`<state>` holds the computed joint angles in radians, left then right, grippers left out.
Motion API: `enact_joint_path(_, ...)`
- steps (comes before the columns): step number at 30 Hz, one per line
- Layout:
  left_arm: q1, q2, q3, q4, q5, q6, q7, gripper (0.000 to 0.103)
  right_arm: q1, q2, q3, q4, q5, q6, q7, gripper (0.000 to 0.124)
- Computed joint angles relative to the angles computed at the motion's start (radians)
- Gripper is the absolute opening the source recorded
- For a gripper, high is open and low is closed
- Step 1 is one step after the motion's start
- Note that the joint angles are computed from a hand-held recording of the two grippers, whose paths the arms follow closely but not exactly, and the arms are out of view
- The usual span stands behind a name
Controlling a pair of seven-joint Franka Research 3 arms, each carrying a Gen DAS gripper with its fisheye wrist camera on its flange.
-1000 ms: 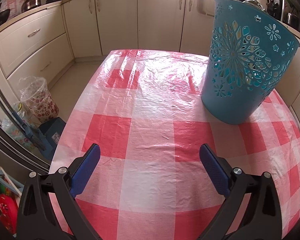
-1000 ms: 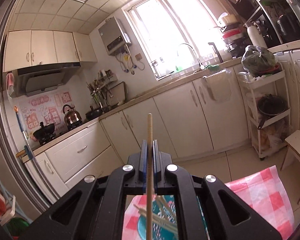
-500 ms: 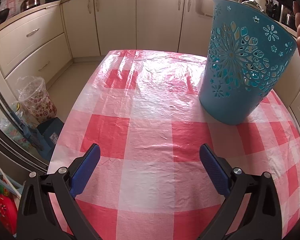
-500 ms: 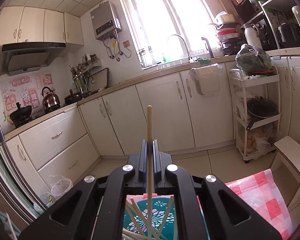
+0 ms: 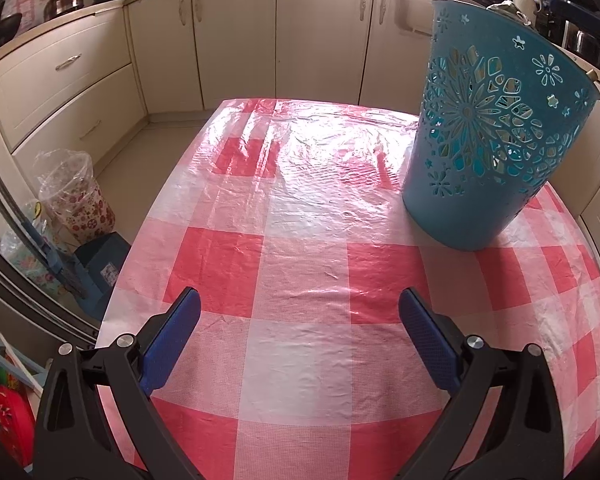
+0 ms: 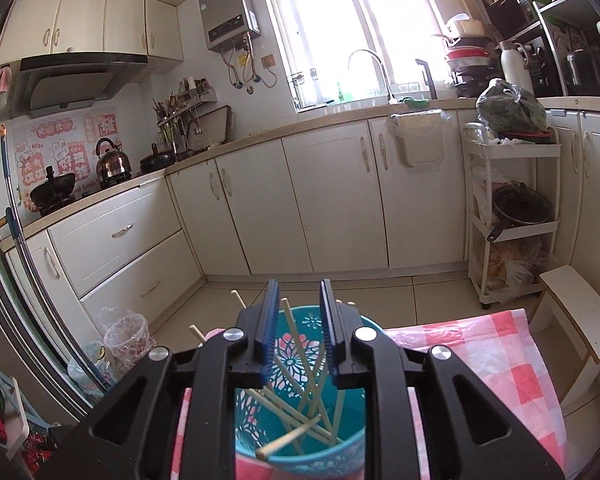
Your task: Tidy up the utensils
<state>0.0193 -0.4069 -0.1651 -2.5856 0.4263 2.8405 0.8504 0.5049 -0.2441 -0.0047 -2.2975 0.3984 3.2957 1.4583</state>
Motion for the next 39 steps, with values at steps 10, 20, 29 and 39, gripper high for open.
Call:
enact_joint_path(10, 0.010, -0.005, -0.008, 0.001, 0.025, -0.006, -0.024, 0.095, -0.348, -0.319, 0.315, -0.316, -0.052, -0.191, 0.212, 0.062)
enact_joint_path(20, -0.015, -0.152, -0.005, -0.028, 0.045, -0.120, -0.046, 0.095, -0.311, -0.423, 0.295, -0.405, -0.165, -0.402, 0.365, 0.072)
enact_joint_path(29, -0.092, -0.495, 0.027, -0.086, -0.027, -0.289, 0.056, 0.095, -0.217, -0.633, 0.264, -0.433, -0.219, -0.546, 0.441, 0.090)
enact_joint_path(39, -0.198, -0.778, -0.028, -0.023, -0.114, -0.637, 0.151, 0.095, -0.175, -0.892, 0.292, -0.388, -0.239, -0.787, 0.493, 0.095)
